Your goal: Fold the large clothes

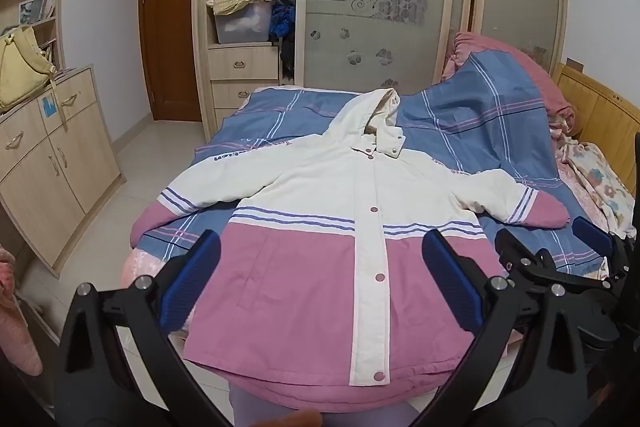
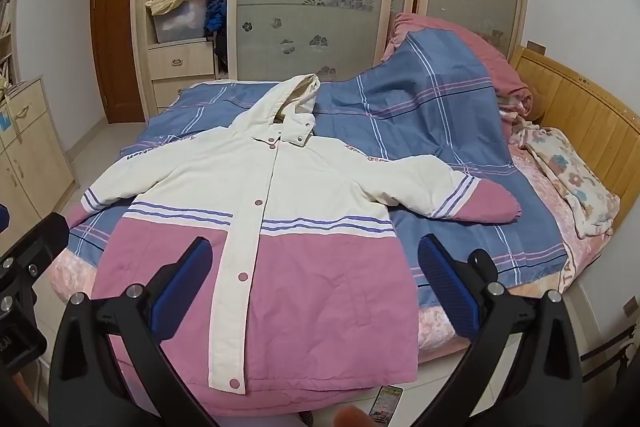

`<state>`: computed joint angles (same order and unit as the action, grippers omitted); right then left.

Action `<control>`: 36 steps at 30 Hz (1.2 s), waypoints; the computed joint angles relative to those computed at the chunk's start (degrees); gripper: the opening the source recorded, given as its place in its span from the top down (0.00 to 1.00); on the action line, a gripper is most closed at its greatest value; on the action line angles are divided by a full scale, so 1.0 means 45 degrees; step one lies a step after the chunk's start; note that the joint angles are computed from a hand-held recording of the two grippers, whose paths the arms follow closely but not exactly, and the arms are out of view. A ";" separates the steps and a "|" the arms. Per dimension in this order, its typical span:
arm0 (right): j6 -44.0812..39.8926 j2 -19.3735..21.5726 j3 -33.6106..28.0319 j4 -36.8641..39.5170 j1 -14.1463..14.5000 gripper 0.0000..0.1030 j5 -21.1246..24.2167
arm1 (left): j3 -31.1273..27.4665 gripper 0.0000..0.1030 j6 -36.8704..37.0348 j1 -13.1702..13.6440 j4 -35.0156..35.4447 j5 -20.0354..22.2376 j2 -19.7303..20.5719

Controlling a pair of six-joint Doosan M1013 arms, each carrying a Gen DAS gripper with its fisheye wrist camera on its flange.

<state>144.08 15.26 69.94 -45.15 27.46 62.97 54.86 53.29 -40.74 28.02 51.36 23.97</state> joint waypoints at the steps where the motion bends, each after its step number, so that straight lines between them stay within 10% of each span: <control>1: 0.0027 -0.0004 0.0009 -0.0016 0.0002 0.01 -0.0018 | 0.0020 0.02 -0.0025 -0.0002 0.0035 -0.0048 -0.0008; 36: -0.0161 0.0029 -0.0028 0.0142 0.0029 0.01 -0.0088 | 0.0012 0.02 -0.0055 0.0071 0.0106 0.0085 0.0011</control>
